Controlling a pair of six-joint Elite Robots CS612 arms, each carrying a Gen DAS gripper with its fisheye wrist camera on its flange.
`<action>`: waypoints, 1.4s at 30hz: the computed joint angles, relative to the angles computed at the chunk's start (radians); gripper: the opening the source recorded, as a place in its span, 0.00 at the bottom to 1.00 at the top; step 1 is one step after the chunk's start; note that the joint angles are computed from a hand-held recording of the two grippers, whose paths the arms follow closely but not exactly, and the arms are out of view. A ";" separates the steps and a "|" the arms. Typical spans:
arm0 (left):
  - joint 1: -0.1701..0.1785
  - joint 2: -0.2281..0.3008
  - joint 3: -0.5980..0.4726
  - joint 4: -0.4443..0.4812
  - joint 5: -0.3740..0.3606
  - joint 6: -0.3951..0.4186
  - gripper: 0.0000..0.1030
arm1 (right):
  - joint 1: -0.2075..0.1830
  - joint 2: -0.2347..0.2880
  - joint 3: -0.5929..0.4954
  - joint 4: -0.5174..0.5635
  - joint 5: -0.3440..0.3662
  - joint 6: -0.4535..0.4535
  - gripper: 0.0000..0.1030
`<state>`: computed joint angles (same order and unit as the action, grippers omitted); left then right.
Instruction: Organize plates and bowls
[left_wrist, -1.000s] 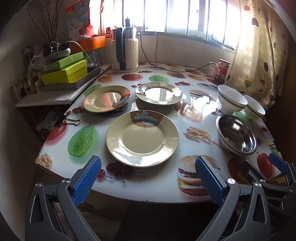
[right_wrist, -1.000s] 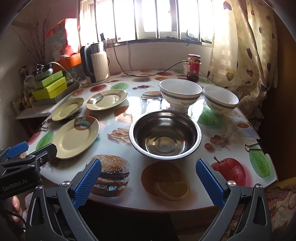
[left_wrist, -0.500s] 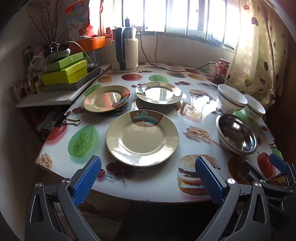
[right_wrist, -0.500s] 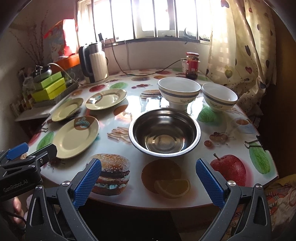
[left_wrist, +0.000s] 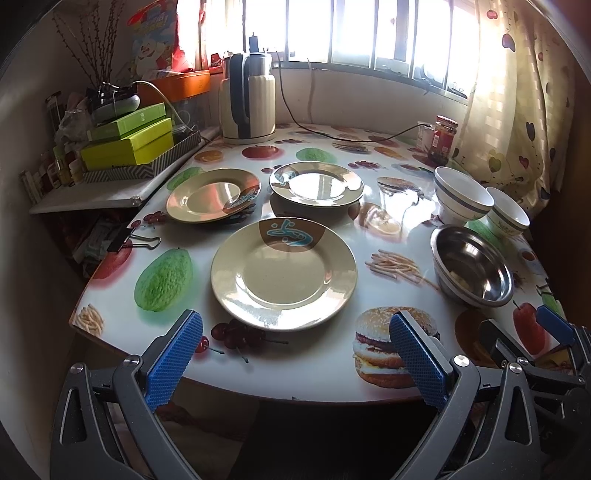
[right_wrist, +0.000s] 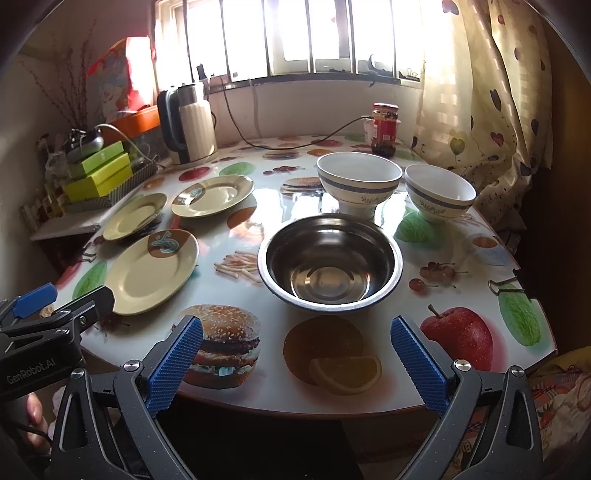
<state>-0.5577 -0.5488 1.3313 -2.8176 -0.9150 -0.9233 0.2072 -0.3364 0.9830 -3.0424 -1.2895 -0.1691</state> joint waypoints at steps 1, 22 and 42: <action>0.000 0.000 -0.001 0.002 0.000 -0.001 0.99 | 0.000 0.000 0.000 0.000 0.000 0.000 1.00; 0.002 0.002 -0.004 0.007 -0.007 -0.003 0.99 | 0.000 0.001 -0.003 0.005 -0.002 -0.001 1.00; 0.072 -0.042 0.082 -0.087 -0.019 -0.093 0.87 | 0.014 0.060 -0.197 0.192 0.176 -0.130 1.00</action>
<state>-0.4857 -0.5904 1.4131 -2.9045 -0.9341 -1.0164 0.2212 -0.2760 0.7858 -2.8501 -1.1135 -0.2995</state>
